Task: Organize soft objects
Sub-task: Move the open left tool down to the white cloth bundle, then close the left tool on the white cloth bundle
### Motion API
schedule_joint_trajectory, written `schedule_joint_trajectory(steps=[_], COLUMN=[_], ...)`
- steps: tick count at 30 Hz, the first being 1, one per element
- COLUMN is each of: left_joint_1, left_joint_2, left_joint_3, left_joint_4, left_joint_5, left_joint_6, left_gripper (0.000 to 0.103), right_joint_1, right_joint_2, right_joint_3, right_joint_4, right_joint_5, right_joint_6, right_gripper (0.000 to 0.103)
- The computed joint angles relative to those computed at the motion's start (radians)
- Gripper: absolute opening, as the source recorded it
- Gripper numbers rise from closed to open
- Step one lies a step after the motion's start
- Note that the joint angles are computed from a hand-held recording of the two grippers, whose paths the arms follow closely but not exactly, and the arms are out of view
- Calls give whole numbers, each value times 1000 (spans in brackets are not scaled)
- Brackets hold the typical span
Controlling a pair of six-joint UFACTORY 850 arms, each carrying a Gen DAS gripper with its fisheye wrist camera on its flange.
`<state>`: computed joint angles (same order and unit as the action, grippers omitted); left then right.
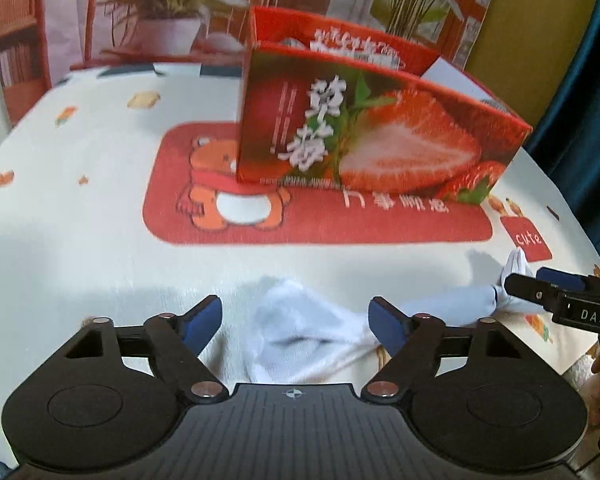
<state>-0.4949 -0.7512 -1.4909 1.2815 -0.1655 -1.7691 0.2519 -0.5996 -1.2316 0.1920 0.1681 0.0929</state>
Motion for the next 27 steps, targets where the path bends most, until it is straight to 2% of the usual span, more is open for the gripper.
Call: schedule_joint_trajectory(steps=[3,6,9,13,15,19,20,21,23,27], left_joint_1=[5,5,7,7,6,9,9,11,16,15], left_joint_2=[-7,-22,-31,-32,-31,-31,-31,-29,-26,-28], left_joint_3=[-5,-20,-25,-18,-14,-10,-8,-4,4,5], left_joint_4=[-129,-339,-419,-237,-112,75,105,146,242,303], left_joint_5=[24,30,25,33,30,8,0,-3,2,-11], left_joint_6=[132,349,424,242,116,-84,-121,-168,-280,-341], left_gripper=[81,81,81,81,77,62,54,51,46,41], right_joint_1=[0,0,4,11,12,13,13,12,9,4], right_joint_2=[-2,-8,-17,-29,-35,-44,-46,-49,-52,-59], right_joint_3=[1,-4,-11,-16,-21,-32,-35,-37,-42,-52], right_joint_4=[-34,-107,-102,-21,-5,-45,-56,-86,-165,-264], right_joint_5=[1,-14,-25,-23,-18,-11,-11,-11,-11,-10], right_joint_6=[28,93,74,-40,-67,-32,-26,0,77,173], right_gripper=[78,73,68,64,60,52,44,42,40,35])
